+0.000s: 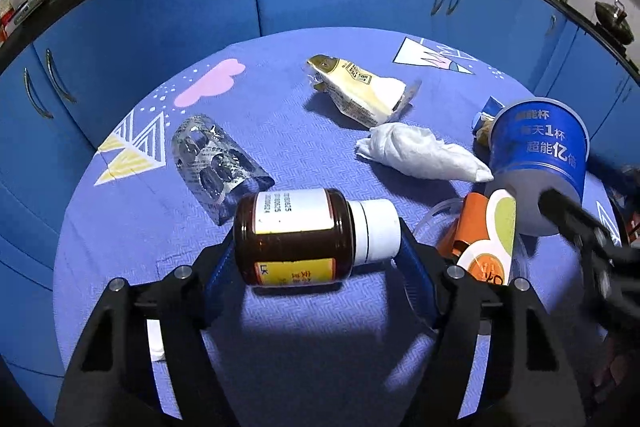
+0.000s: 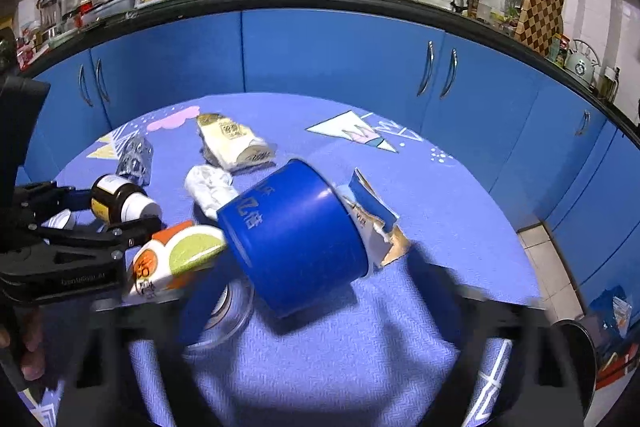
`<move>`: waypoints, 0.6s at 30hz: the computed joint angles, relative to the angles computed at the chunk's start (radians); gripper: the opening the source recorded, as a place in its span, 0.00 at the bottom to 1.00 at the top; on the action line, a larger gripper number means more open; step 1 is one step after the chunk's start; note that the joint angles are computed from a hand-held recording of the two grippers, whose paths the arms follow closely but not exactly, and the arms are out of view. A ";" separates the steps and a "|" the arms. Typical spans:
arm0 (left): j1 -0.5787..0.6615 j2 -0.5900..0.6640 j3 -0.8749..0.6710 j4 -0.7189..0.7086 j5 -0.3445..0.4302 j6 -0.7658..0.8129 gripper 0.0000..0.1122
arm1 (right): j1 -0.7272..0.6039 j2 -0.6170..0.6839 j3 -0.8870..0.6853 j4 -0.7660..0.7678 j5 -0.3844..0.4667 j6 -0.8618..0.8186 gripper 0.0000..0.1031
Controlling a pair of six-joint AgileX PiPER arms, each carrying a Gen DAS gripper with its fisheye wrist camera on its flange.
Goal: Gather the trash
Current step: 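Grasp the brown bottle with the left tool while the right tool grasps the blue cup, then carry the bottle and cup over the bin and release both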
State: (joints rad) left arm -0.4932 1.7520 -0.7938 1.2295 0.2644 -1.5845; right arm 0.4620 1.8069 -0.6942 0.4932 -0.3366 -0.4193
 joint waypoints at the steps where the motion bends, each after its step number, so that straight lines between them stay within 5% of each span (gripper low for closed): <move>1: 0.003 -0.004 0.007 0.013 -0.010 -0.014 0.63 | 0.001 0.001 0.000 -0.011 0.006 0.004 0.52; 18: -0.071 -0.162 0.060 -0.043 0.049 0.007 0.63 | 0.011 -0.236 0.174 0.114 -0.019 -0.090 0.50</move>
State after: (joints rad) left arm -0.5641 1.5900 -0.7341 1.1868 0.3133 -1.5774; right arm 0.4729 1.5714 -0.5201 0.6071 -0.3553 -0.5088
